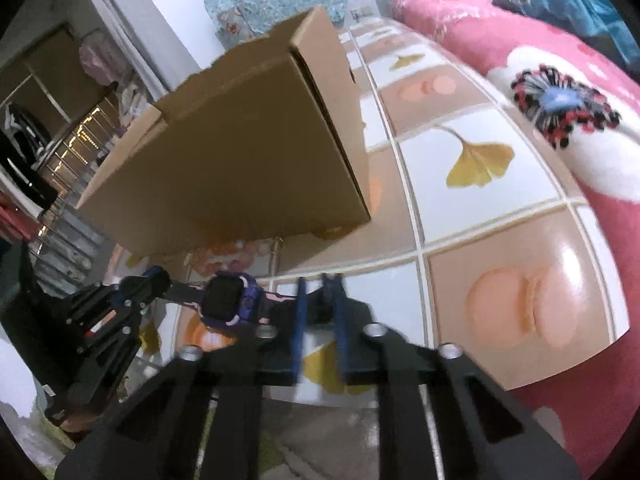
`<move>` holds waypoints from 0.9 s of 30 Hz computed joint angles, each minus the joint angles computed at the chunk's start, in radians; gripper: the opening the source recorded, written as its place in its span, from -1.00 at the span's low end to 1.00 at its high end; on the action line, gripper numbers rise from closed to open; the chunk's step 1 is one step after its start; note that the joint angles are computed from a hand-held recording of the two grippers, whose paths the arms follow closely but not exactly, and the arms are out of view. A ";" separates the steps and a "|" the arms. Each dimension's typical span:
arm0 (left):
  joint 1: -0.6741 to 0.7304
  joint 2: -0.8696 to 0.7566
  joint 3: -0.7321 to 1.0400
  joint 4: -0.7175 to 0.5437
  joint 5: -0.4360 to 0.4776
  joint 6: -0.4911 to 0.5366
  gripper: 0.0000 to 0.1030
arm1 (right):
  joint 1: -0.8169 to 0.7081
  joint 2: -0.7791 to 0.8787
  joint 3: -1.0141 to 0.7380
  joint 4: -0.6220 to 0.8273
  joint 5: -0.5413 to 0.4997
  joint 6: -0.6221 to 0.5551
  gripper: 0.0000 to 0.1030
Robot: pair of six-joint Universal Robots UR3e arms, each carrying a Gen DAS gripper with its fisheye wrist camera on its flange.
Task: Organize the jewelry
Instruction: 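Lift the watch with both tools and carry it over the box, then lower the watch into the box and open both tools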
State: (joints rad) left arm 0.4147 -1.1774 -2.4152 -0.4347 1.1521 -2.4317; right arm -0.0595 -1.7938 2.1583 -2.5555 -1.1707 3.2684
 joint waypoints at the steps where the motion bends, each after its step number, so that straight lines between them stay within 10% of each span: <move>1: -0.002 -0.002 0.001 0.002 0.001 -0.002 -0.95 | -0.004 -0.011 0.000 -0.002 0.012 -0.001 -0.86; 19: 0.026 -0.008 0.024 -0.056 -0.047 0.000 -0.96 | 0.320 0.020 -0.133 -0.106 -0.092 -0.146 -0.88; 27: 0.151 0.029 0.120 -0.359 -0.228 0.060 -0.96 | 0.320 -0.004 -0.063 -0.233 -0.047 -0.154 -0.88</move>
